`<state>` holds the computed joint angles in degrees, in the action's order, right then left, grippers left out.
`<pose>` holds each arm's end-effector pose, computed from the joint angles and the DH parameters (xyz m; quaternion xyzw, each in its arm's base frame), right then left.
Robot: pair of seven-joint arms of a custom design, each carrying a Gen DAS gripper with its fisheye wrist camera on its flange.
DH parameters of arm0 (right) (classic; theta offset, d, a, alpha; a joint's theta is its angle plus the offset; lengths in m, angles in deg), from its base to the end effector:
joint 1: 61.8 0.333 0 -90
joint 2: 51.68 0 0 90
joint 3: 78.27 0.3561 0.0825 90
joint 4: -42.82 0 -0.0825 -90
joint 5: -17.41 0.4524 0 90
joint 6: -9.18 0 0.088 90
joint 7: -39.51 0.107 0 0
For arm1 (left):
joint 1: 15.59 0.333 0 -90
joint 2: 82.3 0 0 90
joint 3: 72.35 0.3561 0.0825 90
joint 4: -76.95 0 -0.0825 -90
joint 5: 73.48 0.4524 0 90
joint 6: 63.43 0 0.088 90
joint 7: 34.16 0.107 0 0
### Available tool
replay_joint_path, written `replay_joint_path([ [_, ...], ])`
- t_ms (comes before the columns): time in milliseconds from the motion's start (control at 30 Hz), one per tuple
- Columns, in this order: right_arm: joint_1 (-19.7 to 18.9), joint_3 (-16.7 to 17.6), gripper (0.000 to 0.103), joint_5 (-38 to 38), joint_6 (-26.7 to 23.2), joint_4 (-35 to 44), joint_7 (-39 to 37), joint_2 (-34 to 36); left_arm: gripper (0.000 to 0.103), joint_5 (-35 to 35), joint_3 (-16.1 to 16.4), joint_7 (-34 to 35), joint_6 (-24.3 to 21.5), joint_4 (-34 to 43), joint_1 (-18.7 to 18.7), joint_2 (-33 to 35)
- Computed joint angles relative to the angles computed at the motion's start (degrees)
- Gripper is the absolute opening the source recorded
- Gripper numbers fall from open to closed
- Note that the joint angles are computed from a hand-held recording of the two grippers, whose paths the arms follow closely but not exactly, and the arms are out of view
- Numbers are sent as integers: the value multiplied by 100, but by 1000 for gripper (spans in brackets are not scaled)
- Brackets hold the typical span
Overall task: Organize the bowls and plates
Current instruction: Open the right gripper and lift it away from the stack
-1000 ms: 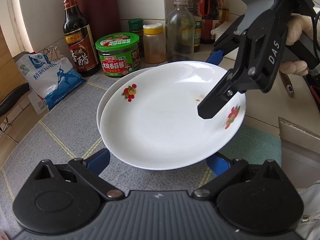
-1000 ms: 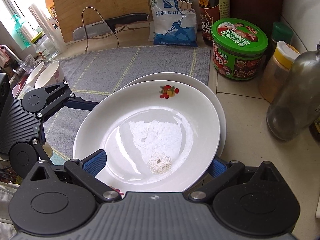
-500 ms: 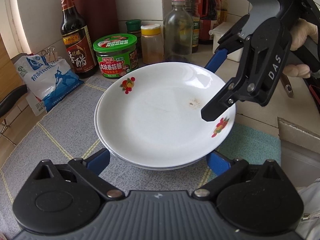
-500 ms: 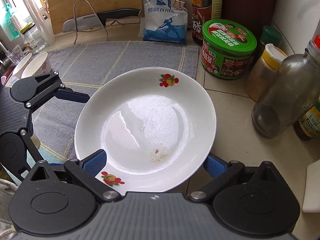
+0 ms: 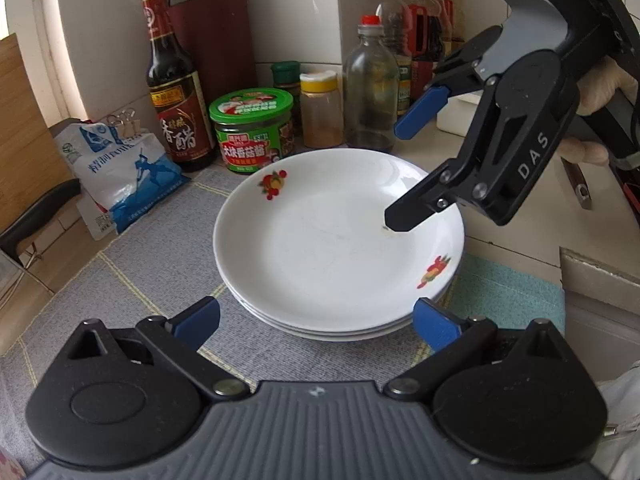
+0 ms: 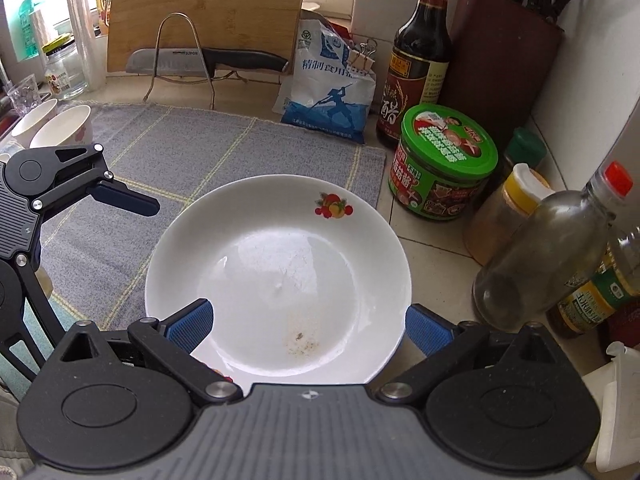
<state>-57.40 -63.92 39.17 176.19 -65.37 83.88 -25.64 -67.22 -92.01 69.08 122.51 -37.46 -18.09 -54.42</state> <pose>0.7140 0.2002 0.3216 -0.8662 0.3923 -0.1606 0.2645 0.6707 -0.2609 0.3043 -0.4181 0.8206 -0.3262 0.2131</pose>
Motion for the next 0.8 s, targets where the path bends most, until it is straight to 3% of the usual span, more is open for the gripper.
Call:
replay_joint_path([
  [200,-137,267,103,76,578,-40,-200,65,102,-304,891,-433,494,-253,-762,-292],
  [300,-291,496,103,12,879,-41,-268,143,102,-512,1083,-670,751,-418,-922,-435],
  [367,-383,638,103,-125,1100,-71,-288,189,102,-507,916,-867,876,-525,-737,-517],
  [400,-457,739,103,-206,1192,-84,-312,215,102,-645,1034,-951,911,-589,-856,-589],
  [467,-680,1028,103,-347,1355,-118,-375,273,102,-931,1348,-1010,881,-671,-1174,-711],
  [567,-1463,1981,103,-521,1568,-206,-594,452,102,-1778,2408,-700,986,-846,-2306,-871],
  [633,-1885,2516,103,-675,1780,-293,-645,599,102,-2300,2764,-370,1186,-986,-2728,-943],
  [700,-2244,3001,103,-871,2066,-418,-630,761,102,-2636,2841,-120,1288,-1134,-2839,-1057],
  [733,-2301,3087,103,-953,2094,-453,-574,785,102,-2687,2772,-56,1357,-1212,-2771,-1112],
  [800,-2085,2914,103,-1033,2072,-497,-394,687,102,-2668,2530,-71,1546,-1396,-2498,-1217],
])
